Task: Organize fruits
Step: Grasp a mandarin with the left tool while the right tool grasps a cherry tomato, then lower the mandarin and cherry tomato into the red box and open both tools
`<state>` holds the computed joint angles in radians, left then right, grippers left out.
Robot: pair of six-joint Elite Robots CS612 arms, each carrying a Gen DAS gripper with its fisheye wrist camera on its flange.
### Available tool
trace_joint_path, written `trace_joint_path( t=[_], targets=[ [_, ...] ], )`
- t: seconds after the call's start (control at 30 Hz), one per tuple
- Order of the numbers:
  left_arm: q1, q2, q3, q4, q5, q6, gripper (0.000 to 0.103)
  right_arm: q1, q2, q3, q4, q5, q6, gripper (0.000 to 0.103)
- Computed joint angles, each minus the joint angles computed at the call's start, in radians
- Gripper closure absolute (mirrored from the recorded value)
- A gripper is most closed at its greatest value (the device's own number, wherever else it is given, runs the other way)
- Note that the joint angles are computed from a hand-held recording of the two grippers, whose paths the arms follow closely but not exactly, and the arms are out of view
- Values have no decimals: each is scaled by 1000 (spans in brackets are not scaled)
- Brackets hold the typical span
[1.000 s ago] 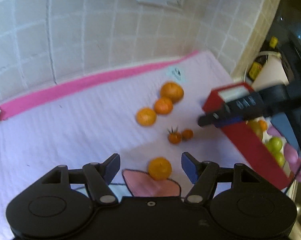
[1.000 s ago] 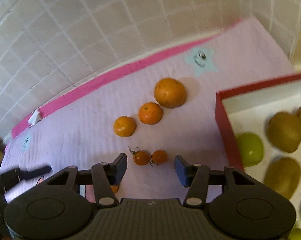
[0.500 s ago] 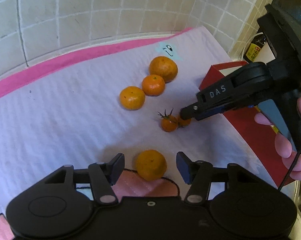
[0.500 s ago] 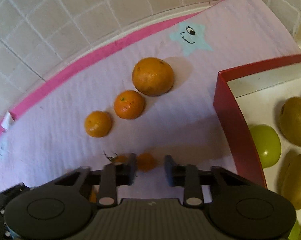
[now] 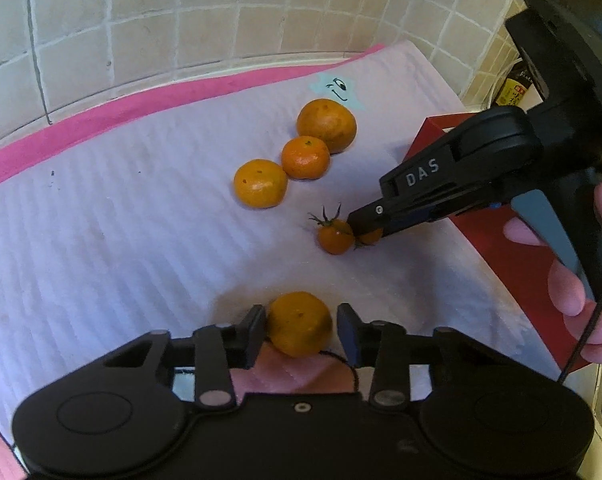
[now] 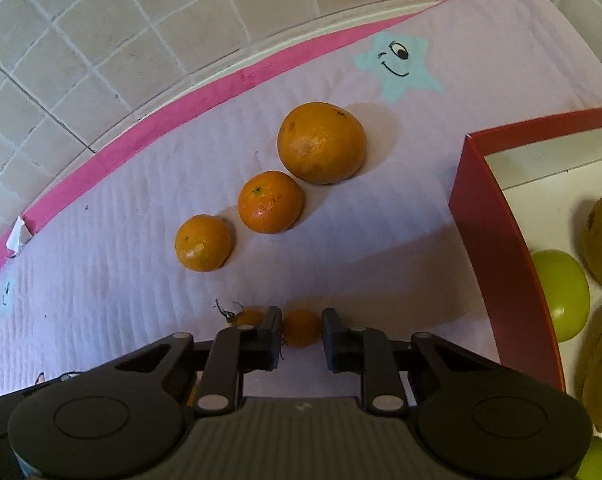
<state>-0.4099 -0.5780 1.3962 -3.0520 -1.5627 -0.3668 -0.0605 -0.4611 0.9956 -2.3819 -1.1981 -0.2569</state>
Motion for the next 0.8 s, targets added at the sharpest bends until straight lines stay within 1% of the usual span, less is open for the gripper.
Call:
trace_joint_path(
  t=[0.1, 0.2, 0.3, 0.47, 0.57, 0.63, 0.7, 0.8],
  targets=[
    [3, -3, 6, -9, -17, -10, 60, -3, -8, 14, -8, 7, -3, 80],
    [-3, -11, 17, -26, 2, -2, 61, -10, -23, 37, -23, 26, -1, 80],
    [-9, -20, 26, -39, 15, 3, 61, -19, -45, 73, -62, 49, -3, 80],
    [-24, -34, 28, -65, 48, 27, 61, -47, -91, 139, -142, 90, 6, 80],
    [-35, -36, 13, -83, 65, 55, 61, -72, -121, 183, -210, 106, 33, 80],
    [-46, -32, -10, -83, 92, 72, 61, -97, -139, 204, -244, 131, 64, 80],
    [-53, -24, -41, -84, 93, 90, 61, -124, -149, 216, -269, 157, 103, 80],
    [-60, 0, -112, -73, 59, 124, 61, -155, -163, 238, -335, 128, 147, 80]
  ],
)
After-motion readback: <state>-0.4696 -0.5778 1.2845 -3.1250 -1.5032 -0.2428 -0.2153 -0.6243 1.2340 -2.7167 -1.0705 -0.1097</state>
